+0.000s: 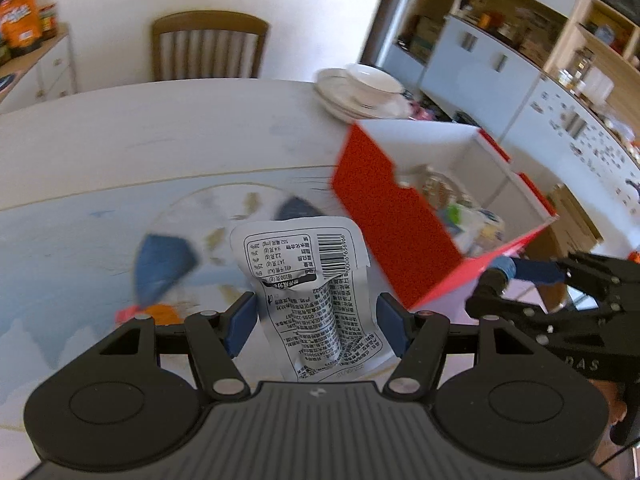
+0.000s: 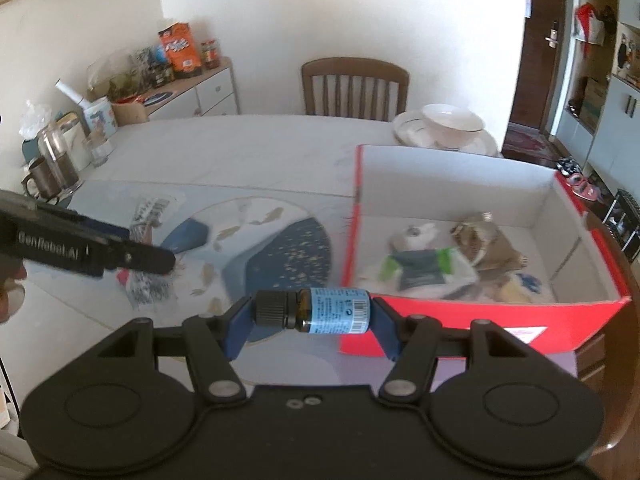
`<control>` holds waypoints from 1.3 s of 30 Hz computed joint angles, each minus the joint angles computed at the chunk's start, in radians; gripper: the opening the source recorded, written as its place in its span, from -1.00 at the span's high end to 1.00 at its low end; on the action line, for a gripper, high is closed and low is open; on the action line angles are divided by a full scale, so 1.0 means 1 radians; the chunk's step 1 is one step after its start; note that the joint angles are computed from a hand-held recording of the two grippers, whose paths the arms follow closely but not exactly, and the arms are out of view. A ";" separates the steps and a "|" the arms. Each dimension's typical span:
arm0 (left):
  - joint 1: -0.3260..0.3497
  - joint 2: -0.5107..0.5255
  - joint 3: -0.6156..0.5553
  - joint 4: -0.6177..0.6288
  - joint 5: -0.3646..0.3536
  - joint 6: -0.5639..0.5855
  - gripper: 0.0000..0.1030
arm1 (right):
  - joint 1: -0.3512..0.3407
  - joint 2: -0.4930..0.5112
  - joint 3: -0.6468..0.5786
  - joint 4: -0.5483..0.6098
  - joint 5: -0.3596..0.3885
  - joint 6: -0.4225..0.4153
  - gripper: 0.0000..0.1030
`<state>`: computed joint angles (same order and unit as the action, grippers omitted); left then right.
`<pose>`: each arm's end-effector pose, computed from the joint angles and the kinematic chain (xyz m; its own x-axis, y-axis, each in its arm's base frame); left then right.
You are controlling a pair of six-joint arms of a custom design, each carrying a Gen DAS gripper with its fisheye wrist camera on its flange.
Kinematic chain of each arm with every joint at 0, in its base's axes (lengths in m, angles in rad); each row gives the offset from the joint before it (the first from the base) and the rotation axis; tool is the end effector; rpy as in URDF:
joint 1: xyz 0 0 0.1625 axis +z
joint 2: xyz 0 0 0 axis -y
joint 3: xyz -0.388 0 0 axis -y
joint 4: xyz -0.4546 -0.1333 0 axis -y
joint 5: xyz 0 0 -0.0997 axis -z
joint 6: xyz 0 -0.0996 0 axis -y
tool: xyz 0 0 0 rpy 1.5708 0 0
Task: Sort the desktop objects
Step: 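Lift the snack packet and brown bottle and carry them toward the red box, then lower both tools into the red box and open them to release the items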
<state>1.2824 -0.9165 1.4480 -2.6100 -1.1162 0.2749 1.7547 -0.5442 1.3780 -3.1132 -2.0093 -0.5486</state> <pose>-0.0460 -0.7777 0.2102 -0.8200 0.2764 -0.5013 0.4895 0.7925 -0.3638 0.2306 -0.7422 0.0232 -0.7302 -0.2988 0.6144 -0.6090 0.6922 -0.3872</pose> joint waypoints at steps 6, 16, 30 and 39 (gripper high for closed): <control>-0.039 0.047 -0.021 0.013 -0.018 0.039 -0.26 | -0.024 -0.044 0.028 -0.019 -0.001 -0.010 -0.20; -0.088 0.143 -0.115 0.051 -0.033 0.095 -0.26 | -0.062 -0.095 0.042 -0.054 0.004 -0.042 -0.20; -0.113 0.303 -0.335 0.151 -0.027 0.135 -0.26 | -0.103 -0.071 -0.053 -0.016 -0.016 -0.064 -0.20; -0.111 0.504 -0.657 0.306 0.011 0.138 -0.26 | -0.123 -0.023 -0.146 0.056 -0.039 -0.058 -0.20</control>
